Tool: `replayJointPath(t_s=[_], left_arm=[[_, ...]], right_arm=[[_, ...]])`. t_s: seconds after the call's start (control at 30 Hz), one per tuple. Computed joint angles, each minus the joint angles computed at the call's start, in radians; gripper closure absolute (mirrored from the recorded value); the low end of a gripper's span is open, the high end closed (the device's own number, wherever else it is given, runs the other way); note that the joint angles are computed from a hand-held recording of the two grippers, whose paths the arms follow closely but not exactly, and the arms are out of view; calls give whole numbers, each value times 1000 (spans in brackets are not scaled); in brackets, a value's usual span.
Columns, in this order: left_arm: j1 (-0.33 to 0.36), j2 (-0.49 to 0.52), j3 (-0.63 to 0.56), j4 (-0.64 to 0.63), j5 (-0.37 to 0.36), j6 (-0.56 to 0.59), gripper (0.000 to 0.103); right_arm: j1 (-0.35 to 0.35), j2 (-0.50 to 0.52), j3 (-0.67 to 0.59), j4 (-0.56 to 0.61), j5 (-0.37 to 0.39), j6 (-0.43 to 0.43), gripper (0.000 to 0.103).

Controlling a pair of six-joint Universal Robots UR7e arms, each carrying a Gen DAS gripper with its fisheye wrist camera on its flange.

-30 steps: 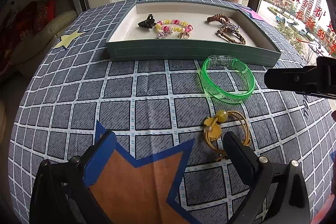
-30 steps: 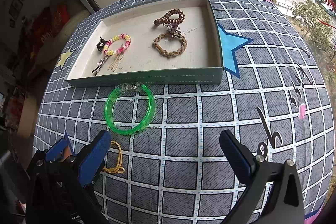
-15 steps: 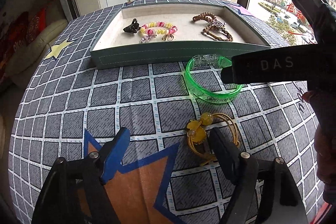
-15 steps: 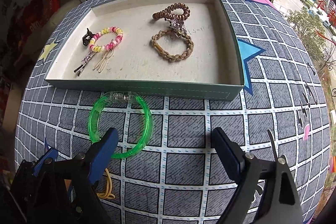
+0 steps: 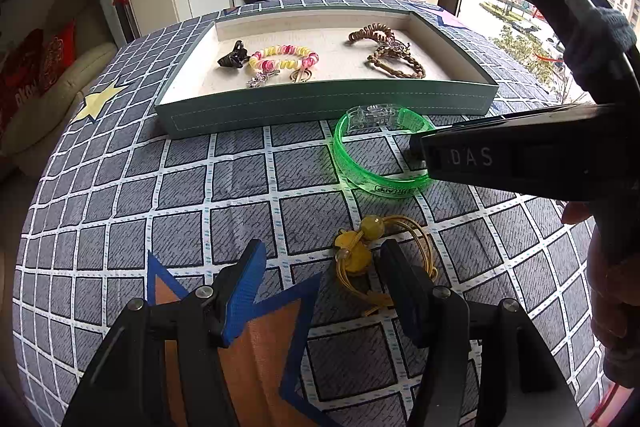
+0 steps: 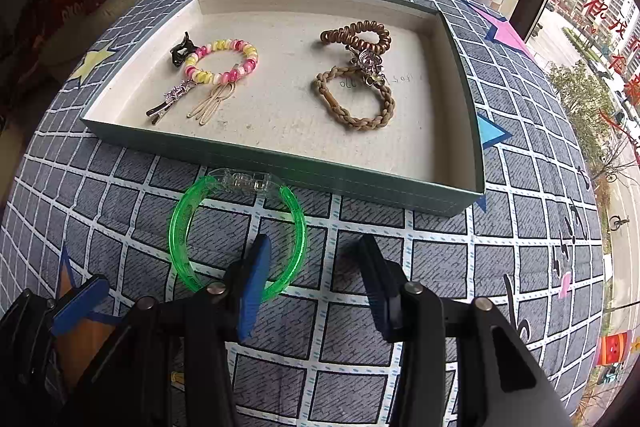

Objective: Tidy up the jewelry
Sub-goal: 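Grasp the yellow hair tie with the left tool while the right tool grasps the green bangle, then carry the hair tie with the left tool into the tray while the right tool carries the bangle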

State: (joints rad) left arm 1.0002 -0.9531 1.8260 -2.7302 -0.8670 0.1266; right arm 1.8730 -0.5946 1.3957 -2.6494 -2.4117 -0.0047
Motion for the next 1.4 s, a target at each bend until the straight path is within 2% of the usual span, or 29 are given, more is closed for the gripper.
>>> replayJointPath(t_s=[0.07, 0.1, 0.17, 0.37, 0.43, 0.5, 0.53, 0.57, 0.73, 1.0, 1.4], left_arm=[[-1, 0, 1, 1, 2, -2, 31], [-1, -1, 0, 4, 3, -4, 31], [-1, -1, -2, 12, 3, -8, 31], [0, -3, -7, 22, -1, -13, 31], [1, -6, -3, 19, -9, -8, 34], [1, -10, 3, 7, -16, 8, 57], [1, -11, 3, 10, -20, 10, 61], [1, -13, 4, 12, -26, 12, 72], [14, -37, 11, 25, -87, -4, 72], [20, -73, 24, 19, -103, -19, 72], [8, -92, 3, -34, -108, 22, 72]], right_arm=[[-1, -8, 9, -2, 8, -7, 83], [-1, -14, 17, -7, 11, -5, 89], [-6, -29, 37, -18, 27, 6, 94], [-22, -89, 115, -62, 86, 40, 95], [-25, -106, 140, -77, 96, 39, 95], [-28, -118, 159, -93, 105, 41, 95], [-28, -124, 168, -100, 107, 43, 95], [-30, -129, 176, -108, 111, 43, 95], [-32, -155, 219, -142, 134, 48, 95], [-32, -196, 272, -183, 180, 45, 95], [-37, -244, 314, -215, 219, 52, 95]])
